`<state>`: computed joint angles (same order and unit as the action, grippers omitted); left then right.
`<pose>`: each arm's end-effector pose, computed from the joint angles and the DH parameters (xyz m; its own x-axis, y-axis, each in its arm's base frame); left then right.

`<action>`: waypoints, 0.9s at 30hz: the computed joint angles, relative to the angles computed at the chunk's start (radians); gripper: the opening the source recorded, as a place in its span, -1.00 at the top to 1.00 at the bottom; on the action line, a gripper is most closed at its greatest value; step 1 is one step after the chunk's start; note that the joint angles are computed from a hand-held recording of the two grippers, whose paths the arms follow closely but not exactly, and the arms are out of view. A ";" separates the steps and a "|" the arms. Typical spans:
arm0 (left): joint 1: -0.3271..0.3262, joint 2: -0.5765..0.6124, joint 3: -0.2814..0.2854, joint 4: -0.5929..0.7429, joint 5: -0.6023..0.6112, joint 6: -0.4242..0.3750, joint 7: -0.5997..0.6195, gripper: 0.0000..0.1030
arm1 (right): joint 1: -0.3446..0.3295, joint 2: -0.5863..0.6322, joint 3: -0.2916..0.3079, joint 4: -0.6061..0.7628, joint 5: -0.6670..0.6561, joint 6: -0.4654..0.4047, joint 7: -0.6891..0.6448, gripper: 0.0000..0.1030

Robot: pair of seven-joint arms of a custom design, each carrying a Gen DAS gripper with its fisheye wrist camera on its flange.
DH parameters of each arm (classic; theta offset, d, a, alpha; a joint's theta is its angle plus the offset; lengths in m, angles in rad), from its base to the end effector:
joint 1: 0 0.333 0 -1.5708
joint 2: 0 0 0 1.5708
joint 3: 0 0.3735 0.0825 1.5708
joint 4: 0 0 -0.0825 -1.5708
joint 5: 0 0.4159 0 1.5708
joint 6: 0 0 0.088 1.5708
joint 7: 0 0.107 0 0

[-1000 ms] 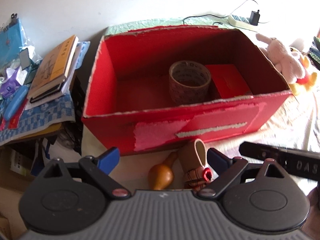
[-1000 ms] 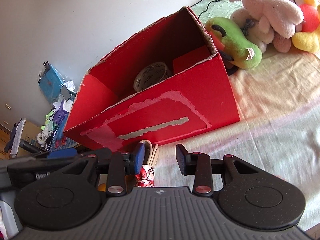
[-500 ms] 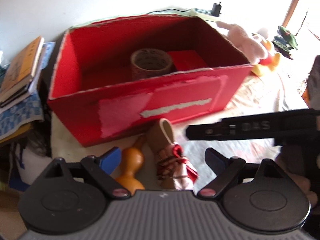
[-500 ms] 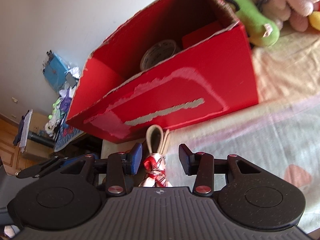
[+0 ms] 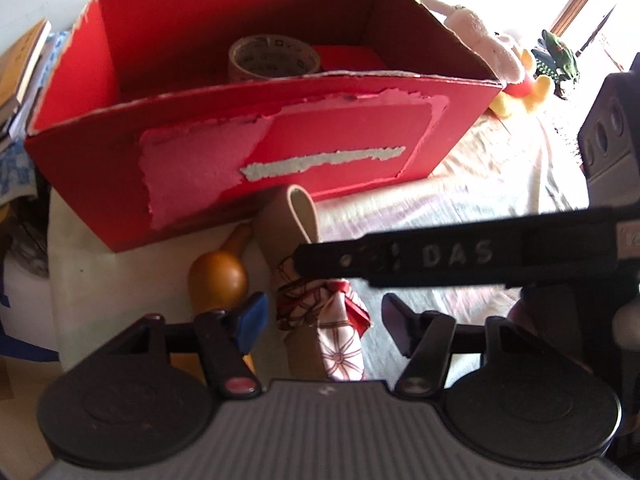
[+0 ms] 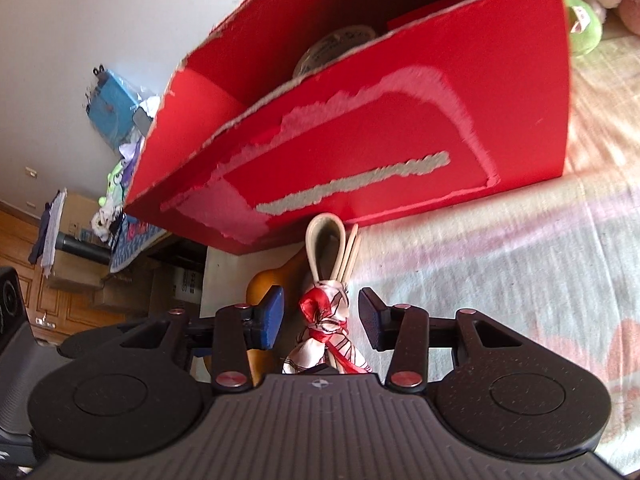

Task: Organize objects
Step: 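Close the right gripper on the red-and-white pouch with tan loop, then lift the pouch with the right gripper over the cardboard box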

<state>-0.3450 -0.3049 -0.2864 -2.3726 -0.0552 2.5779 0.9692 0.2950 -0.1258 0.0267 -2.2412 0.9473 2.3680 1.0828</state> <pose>0.4004 -0.3047 0.5314 -0.0531 -0.9691 0.2410 -0.9079 -0.0536 -0.4158 0.5167 0.1827 0.4915 0.2593 -0.7464 -0.6129 -0.9445 -0.0635 -0.3222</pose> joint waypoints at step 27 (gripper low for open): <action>-0.042 0.100 0.041 0.058 -0.219 0.007 0.241 0.06 | -0.050 -0.011 -0.023 -0.010 -0.029 -0.052 0.073 0.58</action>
<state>-0.3868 -0.2046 -0.2458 -2.3146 -0.2744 2.5846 1.2107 0.2452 -0.1369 0.0034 -2.2508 0.9182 2.3158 1.1555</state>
